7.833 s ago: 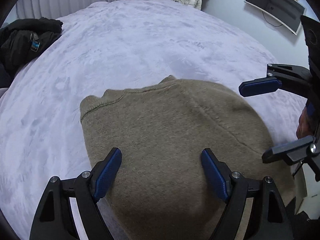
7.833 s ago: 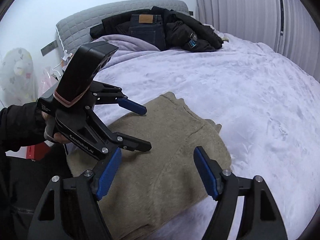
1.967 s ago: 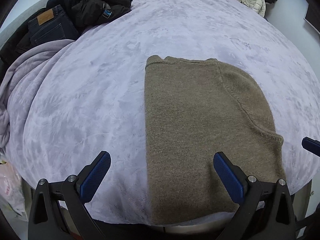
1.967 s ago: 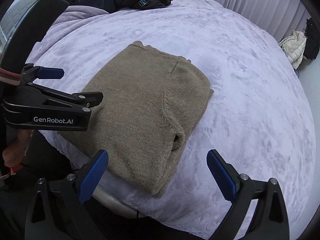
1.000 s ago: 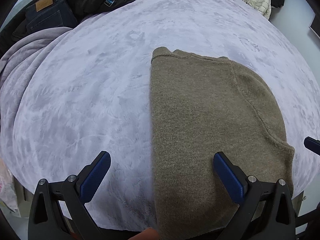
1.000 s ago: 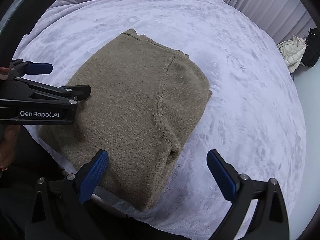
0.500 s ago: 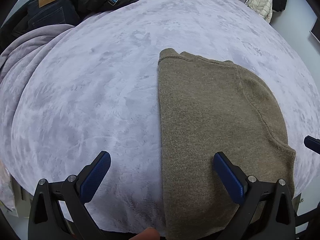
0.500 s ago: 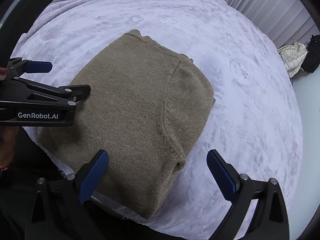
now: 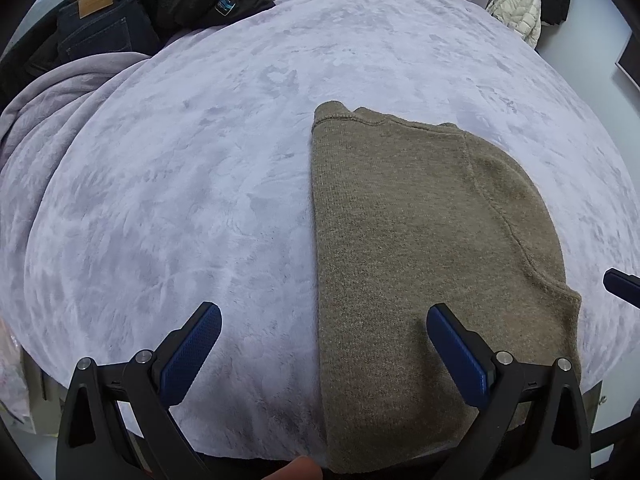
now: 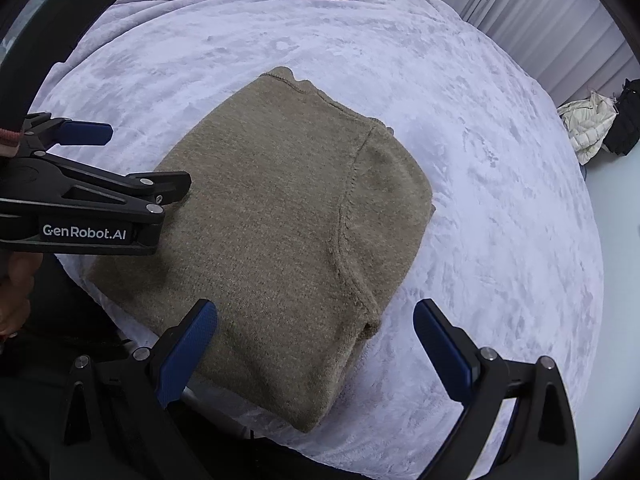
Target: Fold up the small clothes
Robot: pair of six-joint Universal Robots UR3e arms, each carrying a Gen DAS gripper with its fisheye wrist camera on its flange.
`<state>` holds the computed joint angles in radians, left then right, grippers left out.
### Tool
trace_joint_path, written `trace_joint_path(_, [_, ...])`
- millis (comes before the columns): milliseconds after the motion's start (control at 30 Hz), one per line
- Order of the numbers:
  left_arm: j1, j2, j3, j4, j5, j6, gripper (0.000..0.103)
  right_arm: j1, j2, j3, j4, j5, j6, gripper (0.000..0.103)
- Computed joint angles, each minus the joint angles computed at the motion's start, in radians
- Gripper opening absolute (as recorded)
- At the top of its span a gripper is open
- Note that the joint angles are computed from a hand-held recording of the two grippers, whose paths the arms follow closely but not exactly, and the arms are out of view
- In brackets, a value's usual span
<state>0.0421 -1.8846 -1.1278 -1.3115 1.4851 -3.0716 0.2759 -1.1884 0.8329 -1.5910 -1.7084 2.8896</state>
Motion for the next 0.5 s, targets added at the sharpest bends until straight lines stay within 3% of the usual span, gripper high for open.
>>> trace_joint_path(267, [-0.027,-0.01,0.069,-0.057,-0.018,-0.006,0.103,-0.05,-0.089,0.125,-0.074,0.048,-0.019,0.099])
trace_joint_path(500, [-0.103,-0.036,0.138,-0.081,0.054,-0.029,0.103,-0.14,-0.214,0.3,-0.161,0.124,-0.05,0.099])
